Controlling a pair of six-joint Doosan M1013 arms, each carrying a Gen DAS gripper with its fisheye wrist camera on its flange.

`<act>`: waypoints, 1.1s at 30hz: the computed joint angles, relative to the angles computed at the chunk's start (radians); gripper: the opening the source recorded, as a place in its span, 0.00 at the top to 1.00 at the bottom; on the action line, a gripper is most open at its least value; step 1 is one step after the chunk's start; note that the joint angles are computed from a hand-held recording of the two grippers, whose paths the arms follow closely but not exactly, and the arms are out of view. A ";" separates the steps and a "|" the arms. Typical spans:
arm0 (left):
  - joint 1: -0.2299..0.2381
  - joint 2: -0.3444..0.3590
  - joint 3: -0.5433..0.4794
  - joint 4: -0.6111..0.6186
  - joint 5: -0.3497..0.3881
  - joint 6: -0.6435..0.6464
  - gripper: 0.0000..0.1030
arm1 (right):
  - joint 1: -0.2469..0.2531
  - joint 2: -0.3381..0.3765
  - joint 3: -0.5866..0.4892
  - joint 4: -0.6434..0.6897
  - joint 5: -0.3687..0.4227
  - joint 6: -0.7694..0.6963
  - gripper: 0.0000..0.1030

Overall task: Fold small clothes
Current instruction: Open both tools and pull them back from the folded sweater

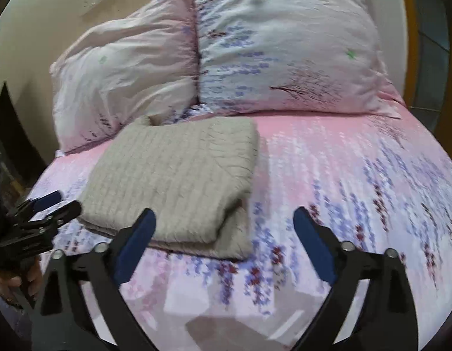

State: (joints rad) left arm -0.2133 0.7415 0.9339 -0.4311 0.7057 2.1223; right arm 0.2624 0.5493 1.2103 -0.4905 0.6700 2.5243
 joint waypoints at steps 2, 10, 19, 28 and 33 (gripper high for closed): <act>-0.006 -0.013 0.025 0.080 -0.039 -0.075 0.01 | 0.015 0.013 -0.019 -0.076 0.077 0.060 0.02; -0.027 -0.038 0.092 0.277 -0.110 -0.225 0.01 | 0.037 0.030 -0.027 -0.125 0.118 0.076 0.02; -0.031 -0.041 0.110 0.292 -0.123 -0.223 0.01 | 0.052 0.040 -0.039 -0.155 0.141 0.060 0.02; -0.034 -0.031 0.089 0.309 -0.087 -0.223 0.01 | 0.042 0.048 -0.053 -0.037 0.127 -0.025 0.02; -0.040 -0.015 0.057 0.346 -0.025 -0.251 0.01 | 0.042 0.073 -0.090 0.006 0.193 -0.062 0.02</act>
